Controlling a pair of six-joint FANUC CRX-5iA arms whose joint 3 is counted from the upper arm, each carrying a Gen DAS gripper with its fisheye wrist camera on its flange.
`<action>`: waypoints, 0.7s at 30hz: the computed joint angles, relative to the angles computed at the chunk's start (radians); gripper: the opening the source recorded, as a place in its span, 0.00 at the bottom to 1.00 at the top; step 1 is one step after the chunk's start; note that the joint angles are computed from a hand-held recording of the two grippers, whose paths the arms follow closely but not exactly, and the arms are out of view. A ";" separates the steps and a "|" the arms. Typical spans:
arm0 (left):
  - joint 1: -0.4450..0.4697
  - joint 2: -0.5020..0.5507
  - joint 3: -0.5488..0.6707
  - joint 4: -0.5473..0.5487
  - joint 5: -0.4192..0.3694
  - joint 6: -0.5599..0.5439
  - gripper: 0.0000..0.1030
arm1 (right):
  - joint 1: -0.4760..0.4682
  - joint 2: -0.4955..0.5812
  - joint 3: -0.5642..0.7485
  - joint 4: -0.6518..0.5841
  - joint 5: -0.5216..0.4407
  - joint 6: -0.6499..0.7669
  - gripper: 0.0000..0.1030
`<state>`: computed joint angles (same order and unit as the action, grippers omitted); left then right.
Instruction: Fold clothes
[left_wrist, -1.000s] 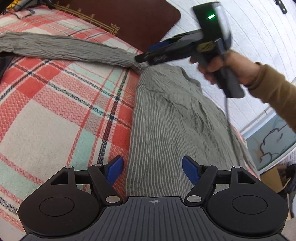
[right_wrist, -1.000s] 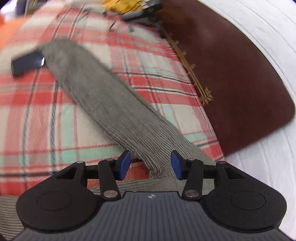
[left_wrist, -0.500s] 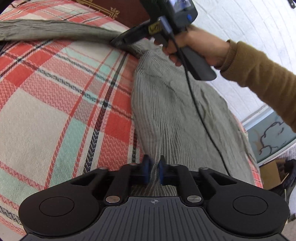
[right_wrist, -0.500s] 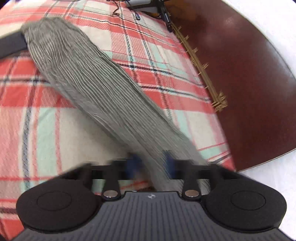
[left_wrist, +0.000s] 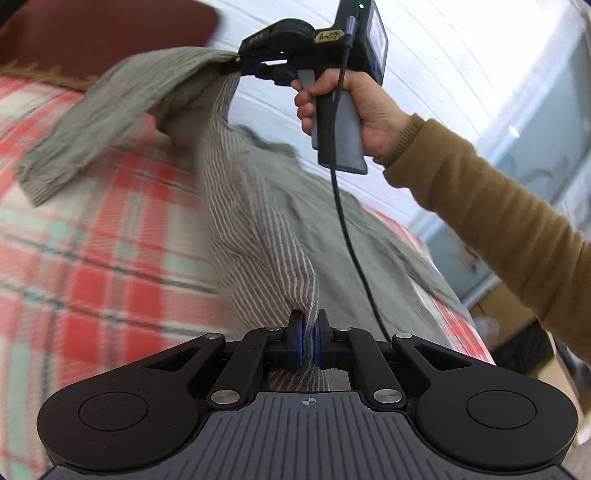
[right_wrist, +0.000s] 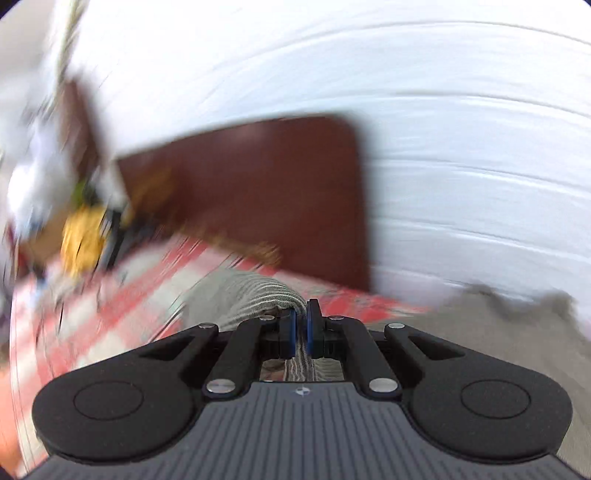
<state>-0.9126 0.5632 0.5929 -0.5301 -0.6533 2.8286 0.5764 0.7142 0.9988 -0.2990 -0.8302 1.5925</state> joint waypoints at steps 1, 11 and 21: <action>0.006 0.026 0.027 0.047 0.003 -0.057 0.11 | -0.025 -0.039 -0.067 -0.020 0.035 -0.024 0.06; 0.024 0.238 0.272 0.353 -0.178 -0.403 0.26 | -0.150 -0.176 -0.455 0.039 0.143 -0.265 0.08; 0.025 0.175 0.168 0.374 -0.074 -0.357 0.58 | -0.176 -0.203 -0.510 -0.018 0.131 -0.235 0.48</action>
